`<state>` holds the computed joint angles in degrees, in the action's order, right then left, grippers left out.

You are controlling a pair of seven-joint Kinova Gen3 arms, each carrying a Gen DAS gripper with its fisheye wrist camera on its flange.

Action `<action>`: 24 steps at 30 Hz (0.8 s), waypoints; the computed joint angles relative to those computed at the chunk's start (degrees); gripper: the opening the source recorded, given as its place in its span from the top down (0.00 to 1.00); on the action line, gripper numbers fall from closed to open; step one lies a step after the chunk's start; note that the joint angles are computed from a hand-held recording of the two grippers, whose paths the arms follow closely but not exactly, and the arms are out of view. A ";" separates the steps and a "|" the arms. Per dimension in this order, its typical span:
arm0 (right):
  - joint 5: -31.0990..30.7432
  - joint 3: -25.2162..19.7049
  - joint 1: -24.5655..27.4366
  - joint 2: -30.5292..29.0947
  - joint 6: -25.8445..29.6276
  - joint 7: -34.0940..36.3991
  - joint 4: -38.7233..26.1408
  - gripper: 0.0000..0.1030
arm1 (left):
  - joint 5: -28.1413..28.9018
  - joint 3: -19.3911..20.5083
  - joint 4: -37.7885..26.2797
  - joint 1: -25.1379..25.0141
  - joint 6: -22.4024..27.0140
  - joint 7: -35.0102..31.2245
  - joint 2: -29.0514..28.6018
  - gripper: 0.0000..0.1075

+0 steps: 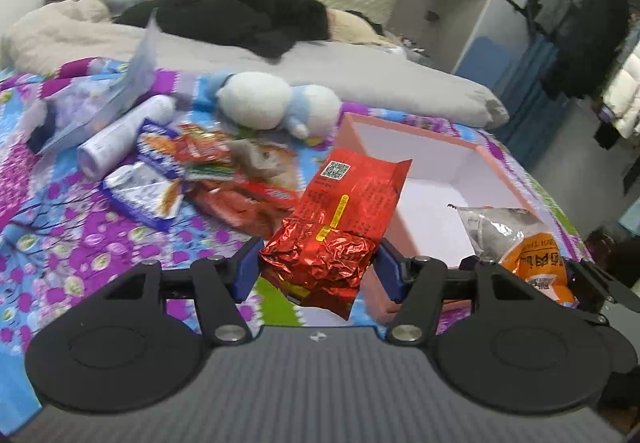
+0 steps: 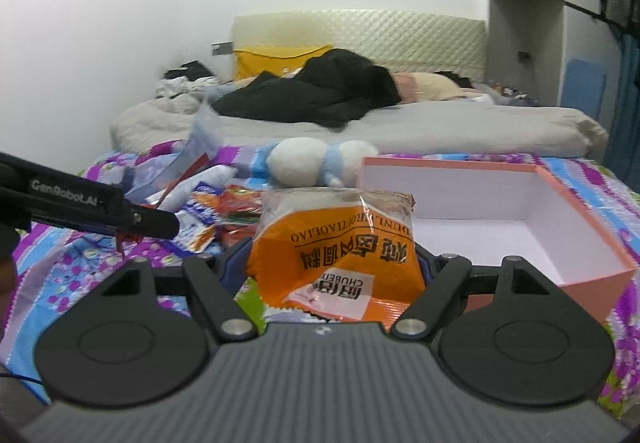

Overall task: Organize snacks
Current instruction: 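Carry the red foil packet and orange bread bag over the pink box with both grippers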

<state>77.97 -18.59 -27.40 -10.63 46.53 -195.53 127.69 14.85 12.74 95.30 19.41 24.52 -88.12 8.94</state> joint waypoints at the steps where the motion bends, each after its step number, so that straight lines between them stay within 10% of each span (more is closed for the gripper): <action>1: -0.09 0.02 0.16 -0.15 0.60 -0.11 0.11 0.23 | 0.84 0.65 -0.61 -0.23 0.05 -1.05 0.53 0.39; 7: 0.17 1.95 2.16 -0.79 0.65 0.20 0.43 0.23 | 4.39 3.98 -8.79 0.50 3.21 -7.90 6.97 0.39; 24: 4.80 11.92 12.98 1.94 -9.87 4.26 -3.53 0.23 | -5.80 -1.51 -42.05 13.92 14.03 2.30 28.17 0.39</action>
<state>82.78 -6.67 -14.42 -8.69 36.66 -191.27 124.15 9.05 11.23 53.24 33.33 38.55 -85.81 37.11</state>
